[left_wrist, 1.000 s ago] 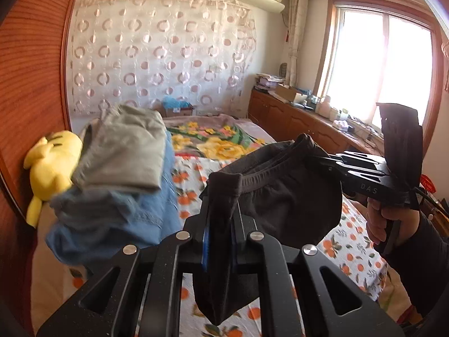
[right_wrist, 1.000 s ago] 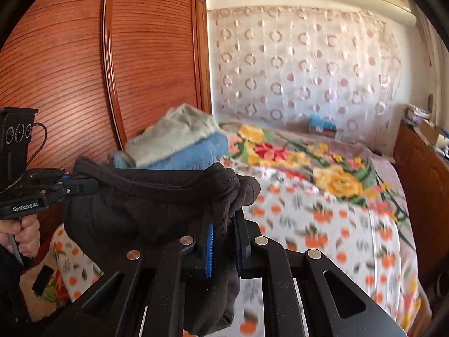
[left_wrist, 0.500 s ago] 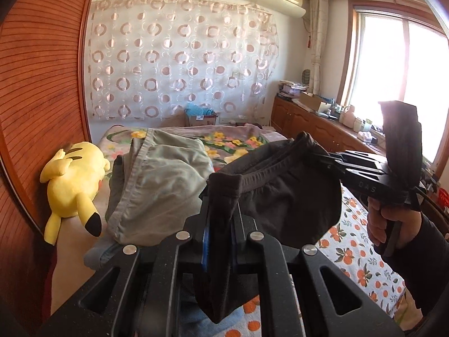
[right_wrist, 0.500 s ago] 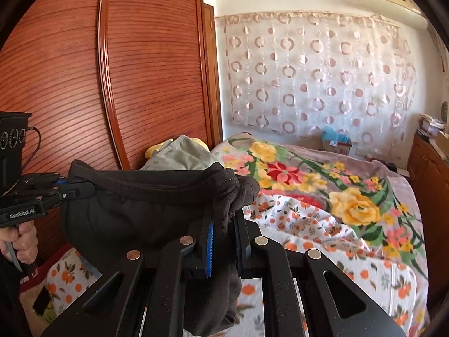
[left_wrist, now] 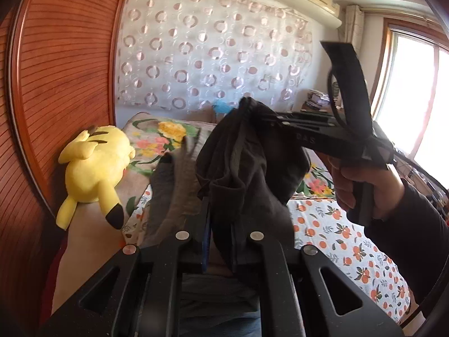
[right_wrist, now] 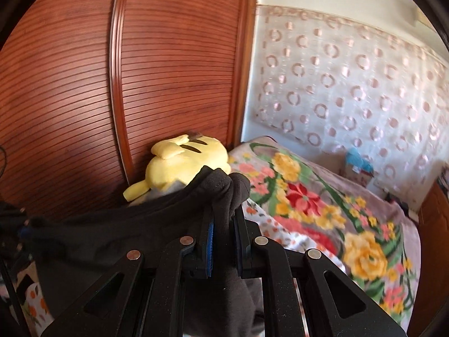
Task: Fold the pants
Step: 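Carry the pants with both tools and lay them on the jeans stack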
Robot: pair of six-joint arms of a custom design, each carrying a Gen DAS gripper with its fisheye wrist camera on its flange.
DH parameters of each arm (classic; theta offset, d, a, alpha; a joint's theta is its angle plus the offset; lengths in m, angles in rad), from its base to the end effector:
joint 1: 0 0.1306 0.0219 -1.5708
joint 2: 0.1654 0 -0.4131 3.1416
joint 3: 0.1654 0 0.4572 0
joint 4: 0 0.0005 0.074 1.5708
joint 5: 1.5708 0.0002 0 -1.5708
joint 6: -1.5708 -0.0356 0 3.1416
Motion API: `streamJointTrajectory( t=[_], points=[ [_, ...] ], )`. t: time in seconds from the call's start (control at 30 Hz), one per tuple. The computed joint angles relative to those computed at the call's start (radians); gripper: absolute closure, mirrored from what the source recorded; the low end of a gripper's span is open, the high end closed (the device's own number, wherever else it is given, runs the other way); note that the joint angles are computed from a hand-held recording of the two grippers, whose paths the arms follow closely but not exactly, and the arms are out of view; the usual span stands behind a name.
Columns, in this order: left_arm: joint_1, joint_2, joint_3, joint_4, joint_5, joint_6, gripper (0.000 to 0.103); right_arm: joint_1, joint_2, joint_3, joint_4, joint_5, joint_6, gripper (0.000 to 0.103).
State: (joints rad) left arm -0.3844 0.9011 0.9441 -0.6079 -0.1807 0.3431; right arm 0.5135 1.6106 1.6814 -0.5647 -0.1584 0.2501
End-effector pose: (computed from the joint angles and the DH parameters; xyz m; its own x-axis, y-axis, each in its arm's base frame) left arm 0.3462 -0.1337 0.4534 -0.5441 -0.1369 -0.8278 0.0479 0.9799 -0.1935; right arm 0.5708 0.3278 0.5155 -0.2501 -0.4216 -0.8716 -0.6894 0.7096 -0.1455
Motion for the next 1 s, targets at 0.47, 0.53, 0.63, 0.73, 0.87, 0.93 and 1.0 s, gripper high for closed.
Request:
streamJointTrajectory(
  t=[0.47,0.53,0.63,0.73,0.87,0.93,1.0],
  points=[
    [0.048,-0.046,-0.058,-0.044,0.021,0.036,0.084,0.005,0.145,0.179,-0.096,-0.066,-0.024,0.066],
    [0.046,-0.058,-0.060,-0.045,0.012,0.035,0.077,-0.005,0.119,0.145,-0.060,-0.071,-0.031,0.058],
    [0.044,-0.077,-0.064,-0.037,-0.014,0.030,0.062,-0.018,0.080,0.092,-0.013,-0.056,-0.037,0.056],
    [0.031,-0.086,-0.061,-0.019,-0.038,0.018,0.054,-0.036,0.041,0.035,0.022,-0.062,-0.046,0.056],
    [0.016,-0.057,-0.043,-0.005,-0.030,-0.009,0.054,-0.052,-0.010,-0.056,0.047,-0.090,-0.058,0.056],
    [0.008,-0.034,-0.036,0.001,-0.016,-0.021,0.054,-0.052,-0.021,-0.084,0.046,-0.092,-0.068,0.056],
    [-0.002,-0.015,-0.027,-0.006,-0.016,-0.025,0.054,-0.055,-0.029,-0.106,0.047,-0.087,-0.068,0.056]
  ],
)
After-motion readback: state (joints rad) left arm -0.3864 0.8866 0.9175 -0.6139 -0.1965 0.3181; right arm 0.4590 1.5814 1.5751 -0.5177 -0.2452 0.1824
